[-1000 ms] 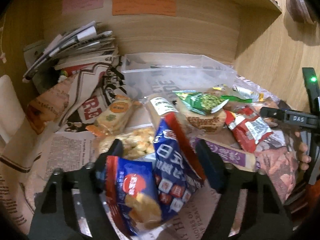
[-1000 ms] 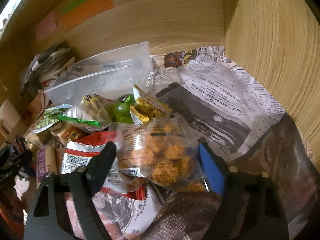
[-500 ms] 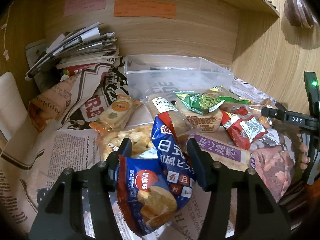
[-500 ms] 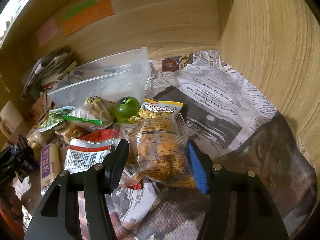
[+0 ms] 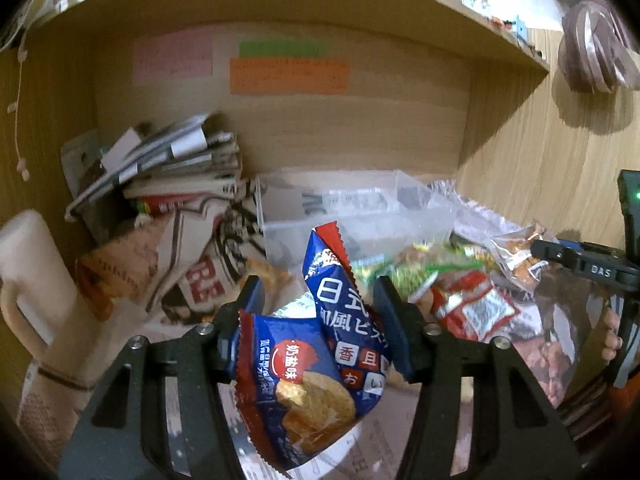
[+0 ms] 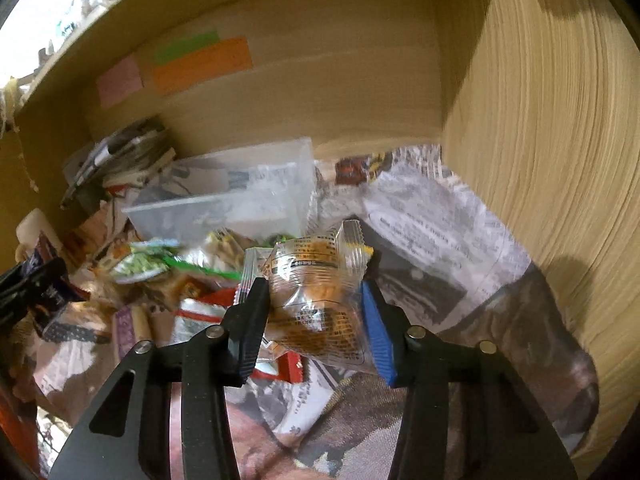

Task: Organize snacks
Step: 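Carry both bags into the clear plastic box and open both grippers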

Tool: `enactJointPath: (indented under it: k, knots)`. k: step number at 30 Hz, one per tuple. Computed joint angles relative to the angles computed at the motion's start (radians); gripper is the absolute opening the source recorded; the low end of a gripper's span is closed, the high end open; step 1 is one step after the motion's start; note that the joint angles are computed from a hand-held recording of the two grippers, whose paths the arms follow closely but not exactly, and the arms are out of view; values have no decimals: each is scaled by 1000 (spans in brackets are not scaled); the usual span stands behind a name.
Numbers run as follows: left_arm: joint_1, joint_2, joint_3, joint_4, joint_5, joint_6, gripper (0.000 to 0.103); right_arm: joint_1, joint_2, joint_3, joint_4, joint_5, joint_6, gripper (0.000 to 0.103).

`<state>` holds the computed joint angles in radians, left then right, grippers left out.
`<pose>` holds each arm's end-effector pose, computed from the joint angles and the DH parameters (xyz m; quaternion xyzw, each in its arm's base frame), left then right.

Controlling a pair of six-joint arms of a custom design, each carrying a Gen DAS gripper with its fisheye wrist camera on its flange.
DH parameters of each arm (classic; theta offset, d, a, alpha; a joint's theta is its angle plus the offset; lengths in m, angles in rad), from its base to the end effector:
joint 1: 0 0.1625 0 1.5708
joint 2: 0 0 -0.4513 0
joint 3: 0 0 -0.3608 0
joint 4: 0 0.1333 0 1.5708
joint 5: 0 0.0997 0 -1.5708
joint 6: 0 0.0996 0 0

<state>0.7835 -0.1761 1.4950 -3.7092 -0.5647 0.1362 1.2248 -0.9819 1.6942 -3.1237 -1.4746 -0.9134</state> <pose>-0.3008 -0.6066 -0.0714 0.1861 0.8050 -0.4721 0.3073 -0.0908 -0.6732 0.3101 0.2741 -0.8700 0.3552 0.2045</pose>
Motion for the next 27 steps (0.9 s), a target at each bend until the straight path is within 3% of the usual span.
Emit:
enactJointPath:
  k: [12, 20, 27]
  knots:
    - [21, 11, -169, -25, -22, 192, 56, 54, 6, -31, -13, 99, -8, 43]
    - [52, 11, -268, 71, -61, 203, 56, 97, 60, -103, 39, 101, 11, 43]
    - [88, 38, -396, 239, -91, 184, 56, 136, 124, -177, 57, 66, 13, 43]
